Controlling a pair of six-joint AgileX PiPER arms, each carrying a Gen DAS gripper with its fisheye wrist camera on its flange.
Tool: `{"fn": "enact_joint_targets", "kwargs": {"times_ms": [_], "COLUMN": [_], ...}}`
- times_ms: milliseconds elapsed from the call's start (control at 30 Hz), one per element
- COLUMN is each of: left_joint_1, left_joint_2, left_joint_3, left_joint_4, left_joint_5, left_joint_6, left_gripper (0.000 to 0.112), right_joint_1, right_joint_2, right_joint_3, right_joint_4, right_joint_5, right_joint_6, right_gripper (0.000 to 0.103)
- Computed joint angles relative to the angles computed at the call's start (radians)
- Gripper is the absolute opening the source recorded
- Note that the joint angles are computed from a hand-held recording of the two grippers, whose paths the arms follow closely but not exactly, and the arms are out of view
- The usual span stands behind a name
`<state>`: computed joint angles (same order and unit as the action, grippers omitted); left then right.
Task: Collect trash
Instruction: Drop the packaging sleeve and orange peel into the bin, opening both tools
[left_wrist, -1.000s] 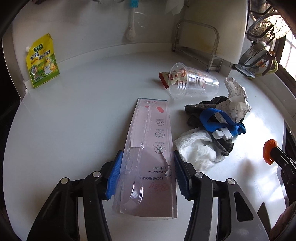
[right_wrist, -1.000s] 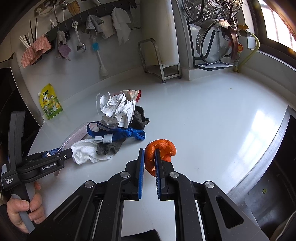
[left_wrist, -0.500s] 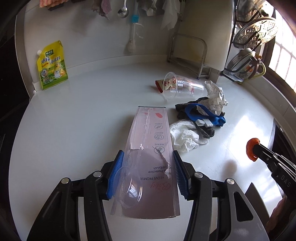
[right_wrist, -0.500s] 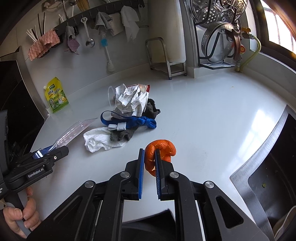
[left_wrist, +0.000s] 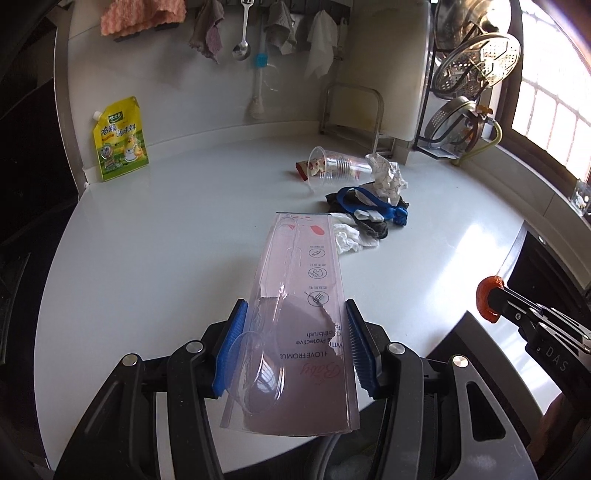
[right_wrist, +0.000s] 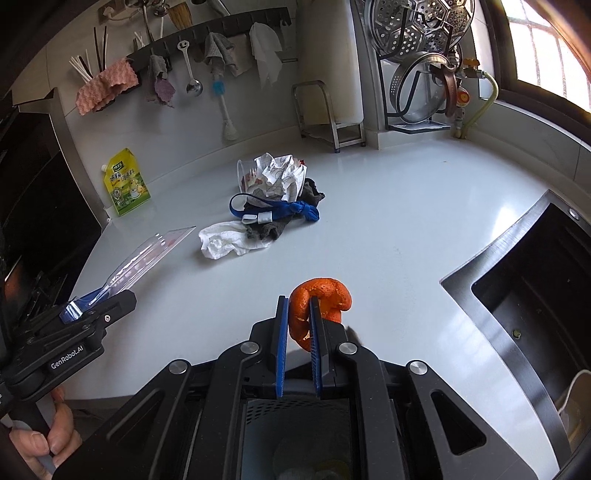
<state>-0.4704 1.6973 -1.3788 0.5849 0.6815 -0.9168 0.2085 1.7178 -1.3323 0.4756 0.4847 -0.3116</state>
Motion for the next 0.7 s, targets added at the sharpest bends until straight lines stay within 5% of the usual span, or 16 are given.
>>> {"fn": "enact_joint_targets", "kwargs": {"times_ms": [700], "left_joint_1": [-0.333], "left_joint_2": [-0.218], "left_joint_3": [0.329], "left_joint_4": [0.245], "left_joint_5": [0.065], "left_joint_6": [-0.374], "left_gripper": [0.051], "right_joint_1": [-0.008], "right_joint_2": [-0.417], "right_joint_3": [0.539], "right_joint_4": [-0.15], "right_joint_5": [-0.13], "right_joint_6": [0.073], "right_gripper": [0.011]}}
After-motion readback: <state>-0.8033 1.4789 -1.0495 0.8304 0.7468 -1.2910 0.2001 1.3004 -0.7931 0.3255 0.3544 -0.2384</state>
